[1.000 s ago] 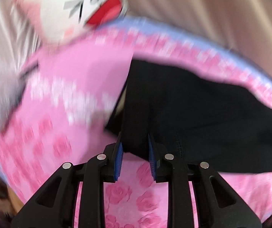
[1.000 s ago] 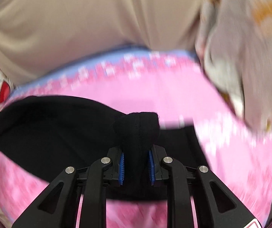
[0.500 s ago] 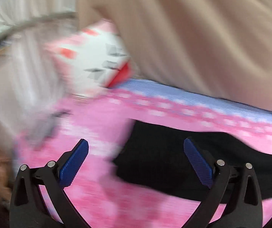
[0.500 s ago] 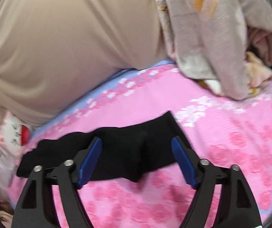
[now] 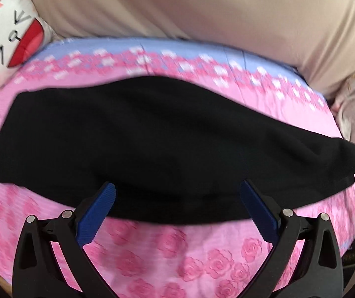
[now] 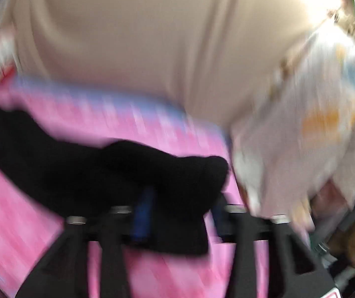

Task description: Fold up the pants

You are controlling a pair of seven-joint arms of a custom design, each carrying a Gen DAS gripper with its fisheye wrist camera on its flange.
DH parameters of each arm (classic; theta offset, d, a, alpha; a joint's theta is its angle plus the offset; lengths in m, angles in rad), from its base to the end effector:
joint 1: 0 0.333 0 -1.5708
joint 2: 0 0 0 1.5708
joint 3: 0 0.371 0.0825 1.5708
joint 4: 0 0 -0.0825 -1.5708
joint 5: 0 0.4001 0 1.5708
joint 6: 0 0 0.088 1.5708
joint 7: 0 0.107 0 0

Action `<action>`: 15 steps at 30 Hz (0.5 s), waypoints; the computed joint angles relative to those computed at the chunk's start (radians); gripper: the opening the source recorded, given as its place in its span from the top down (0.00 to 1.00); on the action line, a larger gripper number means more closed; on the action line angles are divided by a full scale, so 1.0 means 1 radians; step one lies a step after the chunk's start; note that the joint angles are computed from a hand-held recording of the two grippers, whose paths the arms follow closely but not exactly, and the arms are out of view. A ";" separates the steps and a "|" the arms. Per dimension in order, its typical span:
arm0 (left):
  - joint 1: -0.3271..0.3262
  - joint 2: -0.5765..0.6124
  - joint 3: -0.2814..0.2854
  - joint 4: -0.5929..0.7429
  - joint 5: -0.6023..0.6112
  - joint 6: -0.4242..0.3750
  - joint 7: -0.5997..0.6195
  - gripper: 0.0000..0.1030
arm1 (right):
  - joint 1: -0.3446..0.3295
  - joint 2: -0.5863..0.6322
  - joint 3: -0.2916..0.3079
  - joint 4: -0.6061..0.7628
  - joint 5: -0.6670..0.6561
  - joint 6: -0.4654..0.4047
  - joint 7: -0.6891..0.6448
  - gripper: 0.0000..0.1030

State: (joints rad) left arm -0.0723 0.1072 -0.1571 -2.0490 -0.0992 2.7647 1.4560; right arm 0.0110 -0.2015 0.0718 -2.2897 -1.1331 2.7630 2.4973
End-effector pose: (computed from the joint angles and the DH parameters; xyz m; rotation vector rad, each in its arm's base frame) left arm 0.6189 -0.1367 0.5038 -1.9199 1.9738 -0.7724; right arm 0.5137 0.0832 0.5363 -1.8858 1.7017 -1.1975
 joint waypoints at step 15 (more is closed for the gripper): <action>-0.029 0.060 -0.056 0.040 -0.075 0.006 0.109 0.05 | 0.193 0.122 -0.279 -0.024 0.896 0.148 -0.385 0.52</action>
